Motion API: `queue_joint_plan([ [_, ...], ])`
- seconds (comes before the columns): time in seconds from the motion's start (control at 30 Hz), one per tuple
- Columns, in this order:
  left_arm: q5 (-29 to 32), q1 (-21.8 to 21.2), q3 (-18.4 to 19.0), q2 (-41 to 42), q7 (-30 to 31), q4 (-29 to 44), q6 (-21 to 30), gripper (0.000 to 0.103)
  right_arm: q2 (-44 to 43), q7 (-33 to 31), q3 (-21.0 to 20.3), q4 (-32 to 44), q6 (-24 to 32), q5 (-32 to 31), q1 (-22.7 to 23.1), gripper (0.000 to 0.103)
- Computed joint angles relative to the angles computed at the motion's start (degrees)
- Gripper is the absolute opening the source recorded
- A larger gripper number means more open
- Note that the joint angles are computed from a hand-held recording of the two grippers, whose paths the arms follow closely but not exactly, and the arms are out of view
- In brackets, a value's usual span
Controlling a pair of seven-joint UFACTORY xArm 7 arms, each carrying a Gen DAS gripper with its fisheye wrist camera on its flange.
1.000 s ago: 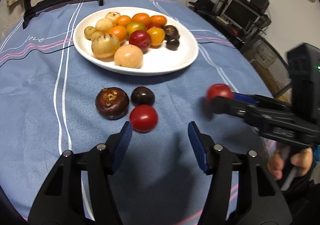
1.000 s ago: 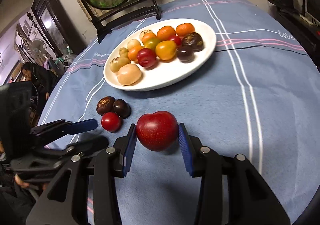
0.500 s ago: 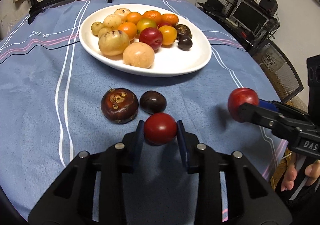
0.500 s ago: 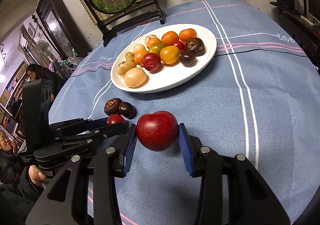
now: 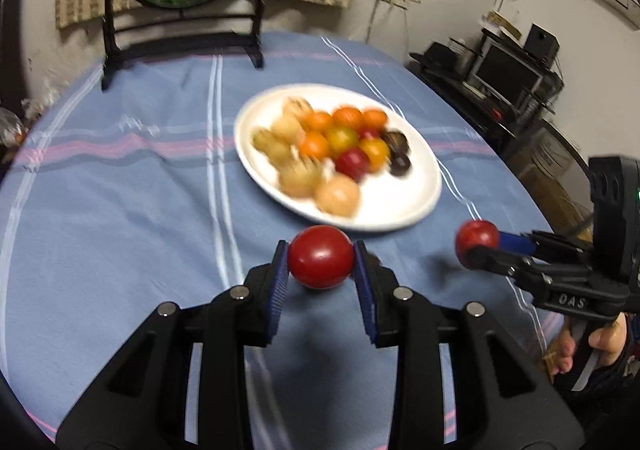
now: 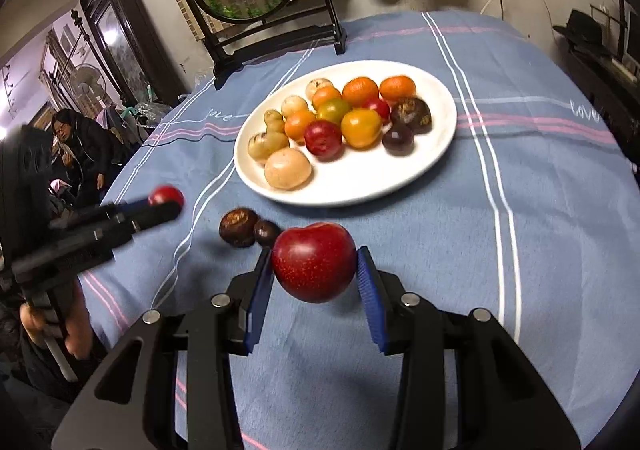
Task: Organize fruits
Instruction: 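Carry the red plum and tomato onto the plate and release them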
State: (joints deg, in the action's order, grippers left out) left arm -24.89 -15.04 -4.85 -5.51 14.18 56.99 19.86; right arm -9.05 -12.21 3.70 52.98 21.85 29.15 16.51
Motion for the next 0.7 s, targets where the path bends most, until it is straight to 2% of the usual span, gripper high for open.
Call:
queue_joint_plan([
  [0.17, 2.1, 1.7, -0.1, 7.0, -0.4, 10.6, 2.5, 0.032, 4.9, 0.1, 0.3, 7.3, 1.3, -2.8, -1.2, 0.043],
  [0.27, 6.8, 2.5, -0.7, 14.1, -4.2, 19.7, 5.8, 0.032, 8.5, 0.2, 1.2, 12.5, 1.5, -4.8, -2.1, 0.043],
  [0.43, 11.6, 3.3, -1.9, 23.1, -7.4, 30.7, 10.3, 0.032, 14.0, 7.4, 1.9, 18.4, 0.7, -15.5, -3.5, 0.043],
  [0.7, 14.2, 3.6, -2.7, 31.5, -8.9, 40.4, 15.0, 0.033, 21.1, 7.8, 3.1, 24.0, 5.7, -16.0, -5.7, 0.043],
])
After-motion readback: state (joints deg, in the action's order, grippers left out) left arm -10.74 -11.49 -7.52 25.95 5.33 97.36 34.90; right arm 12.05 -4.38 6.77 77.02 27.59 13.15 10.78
